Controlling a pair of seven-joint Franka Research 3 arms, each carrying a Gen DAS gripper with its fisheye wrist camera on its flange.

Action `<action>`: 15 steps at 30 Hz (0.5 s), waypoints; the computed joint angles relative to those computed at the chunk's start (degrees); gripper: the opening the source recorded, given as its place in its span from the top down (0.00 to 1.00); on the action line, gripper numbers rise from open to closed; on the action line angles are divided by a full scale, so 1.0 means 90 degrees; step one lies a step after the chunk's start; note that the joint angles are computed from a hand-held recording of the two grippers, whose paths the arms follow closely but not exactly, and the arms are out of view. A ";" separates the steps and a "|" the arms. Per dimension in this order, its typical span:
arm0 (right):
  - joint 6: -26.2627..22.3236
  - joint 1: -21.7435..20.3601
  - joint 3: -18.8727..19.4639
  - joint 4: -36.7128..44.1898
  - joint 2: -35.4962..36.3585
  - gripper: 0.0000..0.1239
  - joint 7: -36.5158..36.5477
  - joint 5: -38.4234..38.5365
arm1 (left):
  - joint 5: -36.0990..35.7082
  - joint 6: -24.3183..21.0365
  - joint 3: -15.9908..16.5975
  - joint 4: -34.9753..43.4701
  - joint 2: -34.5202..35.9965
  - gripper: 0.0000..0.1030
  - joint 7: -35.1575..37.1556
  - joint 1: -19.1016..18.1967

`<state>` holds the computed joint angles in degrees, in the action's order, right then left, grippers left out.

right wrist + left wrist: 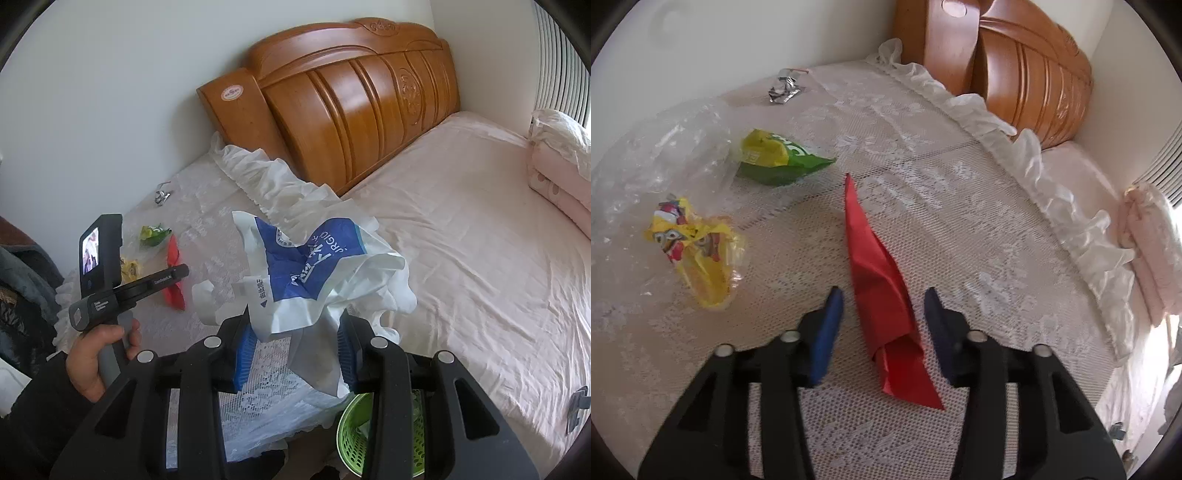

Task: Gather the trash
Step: 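Grasp the red ribbon with the left tool while the right tool holds the bag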

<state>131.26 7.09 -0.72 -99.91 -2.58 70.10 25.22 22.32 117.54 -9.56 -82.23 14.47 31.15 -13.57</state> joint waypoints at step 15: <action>0.0088 0.0065 0.0019 -0.0216 -0.0221 0.69 0.0075 0.0052 | -0.0101 0.0468 -0.0109 -0.0083 -0.0368 0.74 0.0516 -0.0016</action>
<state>132.05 7.67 -0.55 -101.85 -4.57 70.77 25.68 21.41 121.75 -10.54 -82.98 11.16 35.80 -13.71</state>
